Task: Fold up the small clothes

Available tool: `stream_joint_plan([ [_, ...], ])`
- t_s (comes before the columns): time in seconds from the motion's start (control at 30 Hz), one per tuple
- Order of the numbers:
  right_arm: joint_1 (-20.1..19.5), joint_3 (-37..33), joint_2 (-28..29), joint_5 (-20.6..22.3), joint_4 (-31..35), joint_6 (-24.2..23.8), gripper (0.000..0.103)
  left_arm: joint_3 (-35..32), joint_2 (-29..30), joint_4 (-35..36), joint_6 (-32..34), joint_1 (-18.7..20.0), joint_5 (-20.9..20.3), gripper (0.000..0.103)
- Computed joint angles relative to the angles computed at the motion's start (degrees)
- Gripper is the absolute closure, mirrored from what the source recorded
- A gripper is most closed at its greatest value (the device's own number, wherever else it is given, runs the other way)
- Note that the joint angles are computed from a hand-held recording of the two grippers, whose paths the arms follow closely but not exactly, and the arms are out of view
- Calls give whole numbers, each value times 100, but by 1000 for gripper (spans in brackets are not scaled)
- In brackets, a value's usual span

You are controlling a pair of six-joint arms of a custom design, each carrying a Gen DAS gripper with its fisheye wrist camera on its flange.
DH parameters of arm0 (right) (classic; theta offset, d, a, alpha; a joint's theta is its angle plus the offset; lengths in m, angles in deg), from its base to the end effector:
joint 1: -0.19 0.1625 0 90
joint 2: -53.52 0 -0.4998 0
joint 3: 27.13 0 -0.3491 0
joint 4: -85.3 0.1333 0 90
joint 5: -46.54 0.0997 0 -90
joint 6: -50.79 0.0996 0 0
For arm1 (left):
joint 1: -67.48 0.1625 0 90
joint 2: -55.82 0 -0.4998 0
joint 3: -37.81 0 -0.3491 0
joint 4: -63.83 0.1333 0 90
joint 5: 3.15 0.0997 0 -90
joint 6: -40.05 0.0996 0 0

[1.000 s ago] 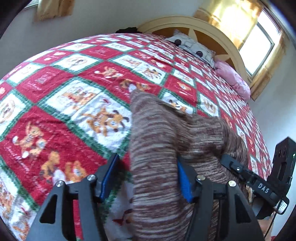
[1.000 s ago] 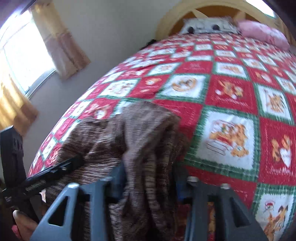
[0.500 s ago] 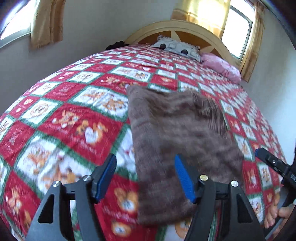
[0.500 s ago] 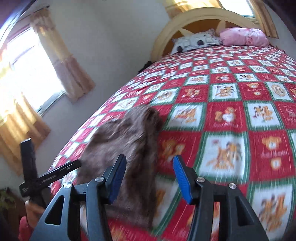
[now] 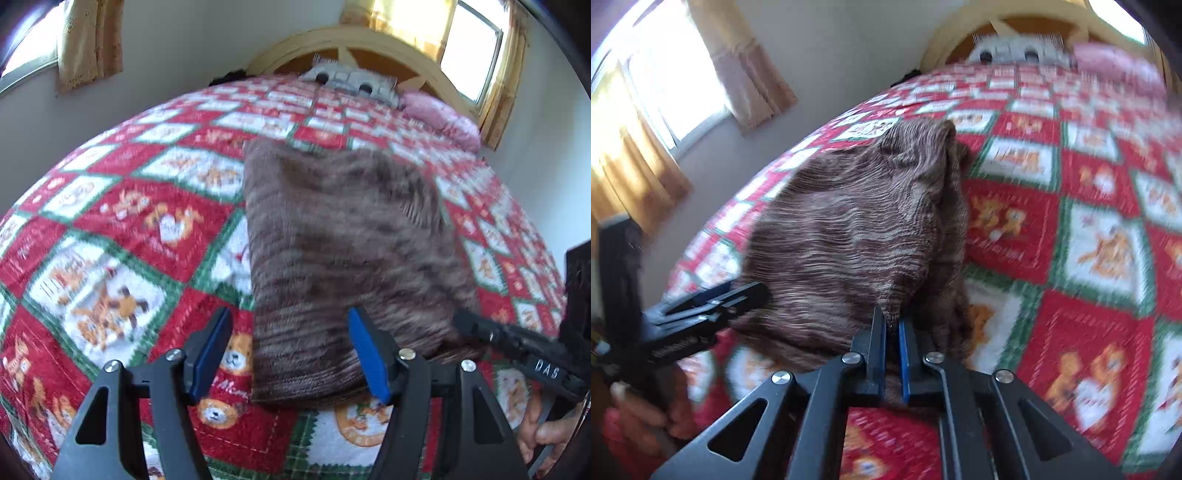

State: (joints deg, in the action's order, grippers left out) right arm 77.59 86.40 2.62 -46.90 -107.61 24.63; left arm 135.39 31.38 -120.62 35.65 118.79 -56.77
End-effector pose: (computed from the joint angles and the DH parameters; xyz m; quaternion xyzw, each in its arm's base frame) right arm -0.0101 -0.6290 0.2290 0.1005 -0.9331 0.3153 0.1408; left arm -0.2738 -0.6497 -0.0033 0.2201 0.9092 -0.2760 0.2208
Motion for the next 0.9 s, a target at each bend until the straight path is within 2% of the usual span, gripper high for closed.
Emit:
stream_joint_plan([
  [0.1, -139, 232, -246, 454, 210, 170, 99, -21, -45, -115, 293, -79, 113, 35],
  [0.13, -140, 321, -290, 363, 176, 132, 99, -80, -22, -131, 456, -120, 222, 35],
  [0.2, -120, 390, -193, -152, -84, -78, 99, -215, 69, -118, 611, -147, 333, 35],
  [0.3, -239, 335, -233, 143, 91, 245, 99, -577, 304, 212, 570, -82, 419, 35],
  [0.37, -255, 257, -293, 216, 299, 324, 99, -685, 389, 649, 302, 1, 489, 35],
  [0.43, -279, 243, -380, 359, 269, 423, 97, -522, 382, 434, 202, 84, 273, 32],
  [0.5, -231, 250, -435, 523, -112, 477, 96, -391, 352, 162, 131, 130, 145, 31],
  [0.57, 55, 80, -274, 203, -952, 123, 96, -429, 364, 223, 123, 127, 186, 30],
  [0.63, 387, -413, 22, -272, -1128, -482, 96, -432, 404, 206, 186, 77, 344, 29],
  [0.67, 493, -722, 159, -462, -993, -760, 96, -433, 411, 217, 188, 66, 381, 29],
  [0.73, 650, -1607, 556, -839, -284, -1123, 96, -367, 394, 223, 170, 45, 436, 28],
  [0.8, 679, -2298, 901, -1136, 214, -1216, 97, -297, 393, 156, 205, 20, 489, 28],
  [0.87, 647, -3025, 1263, -1647, 941, -1259, 97, -265, 405, 108, 249, -4, 572, 27],
  [0.9, 565, -3316, 1461, -1753, 1052, -1251, 101, -234, 408, 61, 273, -12, 593, 27],
])
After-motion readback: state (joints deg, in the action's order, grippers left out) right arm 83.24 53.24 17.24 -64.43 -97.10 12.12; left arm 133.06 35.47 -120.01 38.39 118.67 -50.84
